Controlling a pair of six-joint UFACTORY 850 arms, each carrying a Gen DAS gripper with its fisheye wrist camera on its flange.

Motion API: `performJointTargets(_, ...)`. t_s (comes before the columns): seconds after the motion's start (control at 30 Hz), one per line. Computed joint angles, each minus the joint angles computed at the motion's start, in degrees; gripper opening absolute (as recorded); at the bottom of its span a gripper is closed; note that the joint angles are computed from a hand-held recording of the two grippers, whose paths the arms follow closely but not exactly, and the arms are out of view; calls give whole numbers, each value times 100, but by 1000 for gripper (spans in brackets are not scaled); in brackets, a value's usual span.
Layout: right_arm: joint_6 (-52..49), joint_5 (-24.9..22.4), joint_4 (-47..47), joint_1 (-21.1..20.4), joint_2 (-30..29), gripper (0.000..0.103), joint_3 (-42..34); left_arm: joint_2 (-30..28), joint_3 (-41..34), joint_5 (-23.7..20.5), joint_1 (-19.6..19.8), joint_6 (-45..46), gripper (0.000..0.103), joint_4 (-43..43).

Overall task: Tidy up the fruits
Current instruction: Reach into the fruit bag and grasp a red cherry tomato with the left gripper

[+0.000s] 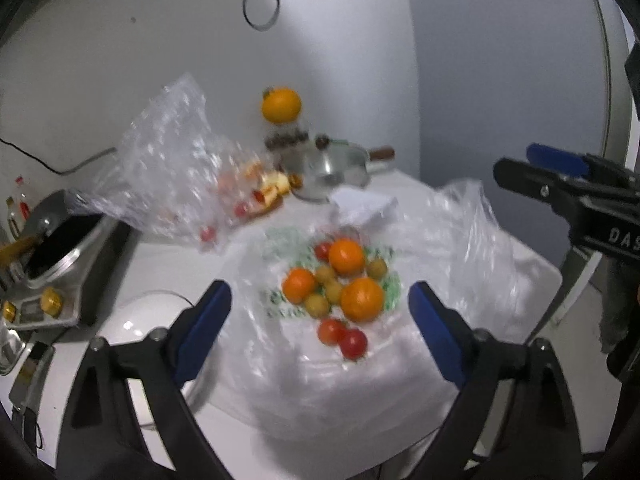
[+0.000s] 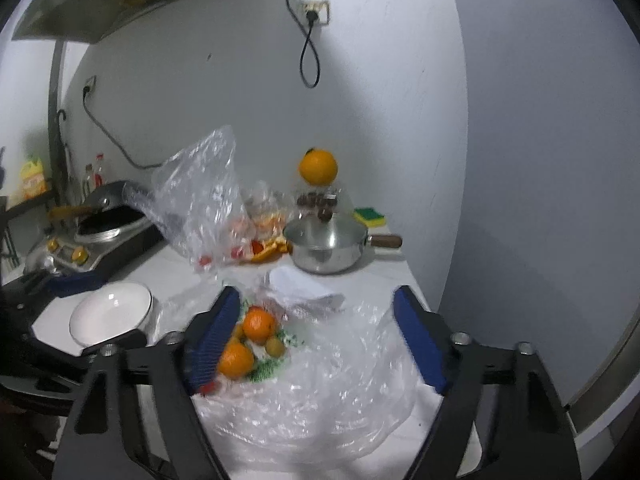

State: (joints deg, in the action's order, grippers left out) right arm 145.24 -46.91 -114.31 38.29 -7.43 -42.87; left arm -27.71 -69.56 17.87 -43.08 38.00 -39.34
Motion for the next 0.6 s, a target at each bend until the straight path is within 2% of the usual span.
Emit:
performJointTargets(0.07, 33, 142, -34, -44, -68, 75, 7, -163, -132, -170, -5, 246, 86, -218)
performJointTargets(0.17, 171, 274, -142, -97, -119, 73, 51, -376, -336, -496, 7, 699, 73, -665)
performJointTargets(0.23, 211, 347, -176, -142, -146, 68, 65, -492, -449, -720, 16, 1208, 64, -1164)
performJointTargets(0.43, 376, 497, -268, -228, -216, 66, 83, -873, -809, -1122, 58, 3061, 51, -3107)
performJointTargets(0.6, 464, 574, -354, -283, -297, 65, 65, -1054, -996, -1206, 79, 4635, 44, -4695)
